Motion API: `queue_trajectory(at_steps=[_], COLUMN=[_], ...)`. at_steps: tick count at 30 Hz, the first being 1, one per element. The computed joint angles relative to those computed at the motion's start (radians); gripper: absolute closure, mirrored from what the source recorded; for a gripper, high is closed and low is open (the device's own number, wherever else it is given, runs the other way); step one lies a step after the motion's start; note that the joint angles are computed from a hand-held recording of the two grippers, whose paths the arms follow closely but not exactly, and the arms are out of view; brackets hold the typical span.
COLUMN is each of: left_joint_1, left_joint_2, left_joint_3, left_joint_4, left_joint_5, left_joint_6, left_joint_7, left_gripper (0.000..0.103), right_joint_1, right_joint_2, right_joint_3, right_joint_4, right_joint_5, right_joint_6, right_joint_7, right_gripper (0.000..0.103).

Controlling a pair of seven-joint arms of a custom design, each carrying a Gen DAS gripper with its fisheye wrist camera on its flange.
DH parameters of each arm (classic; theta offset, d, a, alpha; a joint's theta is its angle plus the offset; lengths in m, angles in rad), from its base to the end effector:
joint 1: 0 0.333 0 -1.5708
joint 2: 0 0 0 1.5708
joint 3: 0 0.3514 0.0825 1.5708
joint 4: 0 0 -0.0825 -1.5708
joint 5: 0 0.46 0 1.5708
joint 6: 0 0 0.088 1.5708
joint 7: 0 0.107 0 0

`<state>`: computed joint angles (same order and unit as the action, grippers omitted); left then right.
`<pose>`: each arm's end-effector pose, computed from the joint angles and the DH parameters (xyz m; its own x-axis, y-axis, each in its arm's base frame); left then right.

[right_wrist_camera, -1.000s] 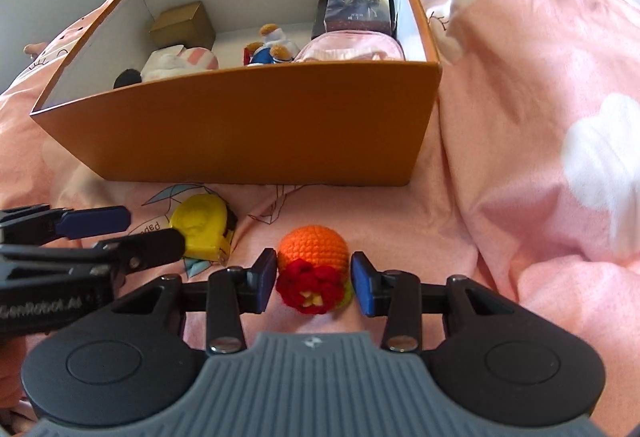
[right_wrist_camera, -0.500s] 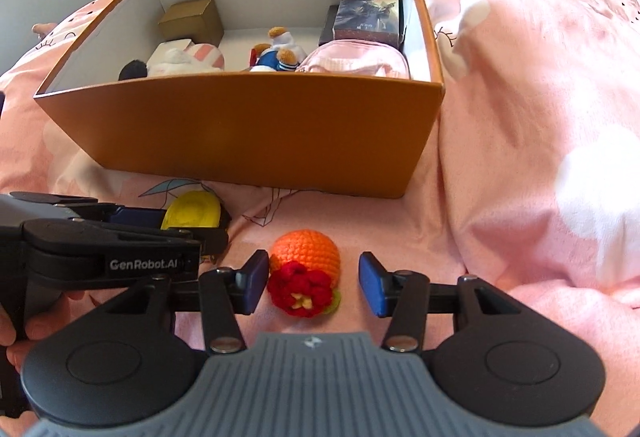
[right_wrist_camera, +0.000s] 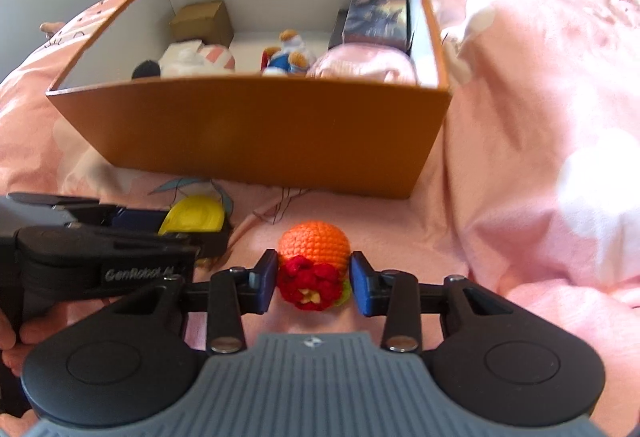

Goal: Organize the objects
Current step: 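Lift the tape measure and crocheted ball with both grippers over the orange box, then lower the tape measure and crocheted ball into the orange box with both grippers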

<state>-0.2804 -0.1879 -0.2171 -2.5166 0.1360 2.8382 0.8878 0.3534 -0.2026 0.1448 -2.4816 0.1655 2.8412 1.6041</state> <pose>0.4669 -0.2616 0.3839 0.0120 -0.9815 0.1910 -0.8859 -0.0990 -0.4531 0.4819 0.2531 0.4122 0.3488 -0.9303 -0.1137 -0.8175 -0.2427 -0.5223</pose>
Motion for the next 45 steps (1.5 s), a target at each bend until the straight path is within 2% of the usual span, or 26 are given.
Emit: queue_trajectory(at_steps=[3,11,15,19,22,24,28,30,36,39,45], left_joint_1=[-0.018,-0.075,-0.066,-0.028,0.038,0.061,0.033,0.043,0.081,0.104,0.118], left_joint_2=[-0.041,-0.168,-0.191,-0.185,-0.168,-0.148,-0.099,-0.066,0.056,0.12,0.232], left_joint_3=[0.011,0.048,0.051,0.04,0.002,-0.001,0.059,0.065,0.061,0.05,0.036], left_joint_4=[-0.019,-0.064,-0.055,-0.029,0.001,0.023,0.065,0.096,0.208,0.263,0.373], left_joint_5=[-0.024,-0.082,-0.073,-0.033,0.041,0.077,0.064,0.074,0.12,0.155,0.213], left_joint_6=[0.003,0.038,0.068,0.096,0.11,0.113,0.107,0.101,0.05,0.043,-0.024], left_joint_7=[0.035,0.115,0.121,0.107,0.067,0.058,0.143,0.188,0.344,0.392,0.536], left_gripper=[0.041,0.041,0.041,0.041,0.041,0.041,0.041,0.041,0.041,0.041,0.041], right_joint_1=[0.0,0.048,0.081,0.1,0.116,0.114,0.118,0.107,0.031,-0.002,-0.028], right_joint_2=[-0.028,-0.103,-0.114,-0.094,-0.061,-0.035,0.035,0.077,0.228,0.312,0.465], right_joint_3=[0.001,-0.039,-0.069,-0.088,-0.103,-0.102,-0.114,-0.11,-0.066,-0.051,-0.034], right_joint_4=[-0.01,-0.016,0.006,0.05,0.095,0.128,0.215,0.264,0.425,0.517,0.677], right_joint_5=[0.0,0.1,0.181,0.245,0.304,0.333,0.446,0.497,0.489,0.526,0.456], right_joint_6=[0.013,0.049,0.076,0.092,0.093,0.087,0.044,0.016,-0.068,-0.132,-0.188], right_joint_7=[0.003,-0.106,-0.186,-0.251,-0.309,-0.333,-0.407,-0.448,-0.397,-0.369,-0.259], right_gripper=[0.062,0.062,0.062,0.062,0.062,0.062,0.062,0.062,0.062,0.062,0.062])
